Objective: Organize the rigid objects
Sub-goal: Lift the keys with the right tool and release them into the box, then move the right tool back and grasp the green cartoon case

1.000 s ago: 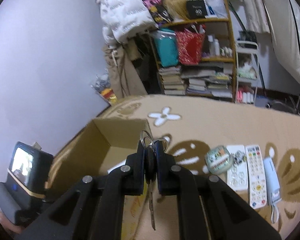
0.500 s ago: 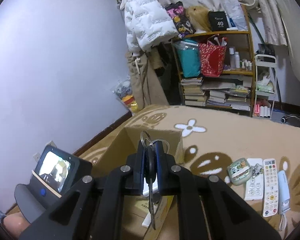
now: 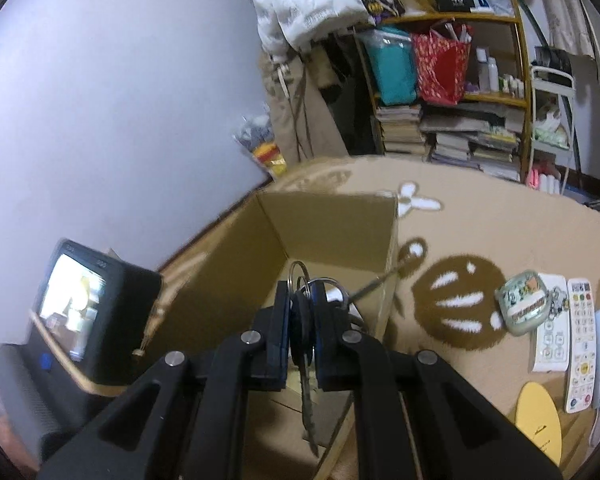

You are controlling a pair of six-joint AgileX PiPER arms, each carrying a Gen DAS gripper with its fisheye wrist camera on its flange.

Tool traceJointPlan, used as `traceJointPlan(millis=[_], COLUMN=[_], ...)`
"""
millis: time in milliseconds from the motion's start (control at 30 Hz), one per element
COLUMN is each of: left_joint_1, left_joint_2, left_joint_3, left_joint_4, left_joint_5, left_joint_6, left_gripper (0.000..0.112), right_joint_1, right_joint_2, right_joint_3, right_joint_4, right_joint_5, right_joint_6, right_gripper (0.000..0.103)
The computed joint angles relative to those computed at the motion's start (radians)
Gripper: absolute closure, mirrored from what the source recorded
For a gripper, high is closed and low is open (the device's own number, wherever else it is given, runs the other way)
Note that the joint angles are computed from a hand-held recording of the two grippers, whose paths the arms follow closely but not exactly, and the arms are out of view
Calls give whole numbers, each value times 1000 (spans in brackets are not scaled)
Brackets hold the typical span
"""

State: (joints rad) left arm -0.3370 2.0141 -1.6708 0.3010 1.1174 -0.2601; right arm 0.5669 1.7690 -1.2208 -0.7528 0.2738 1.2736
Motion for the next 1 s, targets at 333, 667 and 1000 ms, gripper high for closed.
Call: traceJointPlan(millis=[333,667,1000], left_joint_1=[1,2,2], left_joint_2=[0,0,0], left_joint_3=[-3,-8,-9], left_joint_4=[-3,-7,-7], left_joint_5=[3,8,10], left_joint_6=[4,8,9], left_gripper=[94,94,94], right_joint_1=[-6,2,-35], right_joint_2=[4,-58,-109], right_joint_3=[1,48,82], right_joint_4=[43,-125,-167], right_joint_5=[7,76,191], right_joint_6=[-37,154,204], right_gripper=[92,74,13])
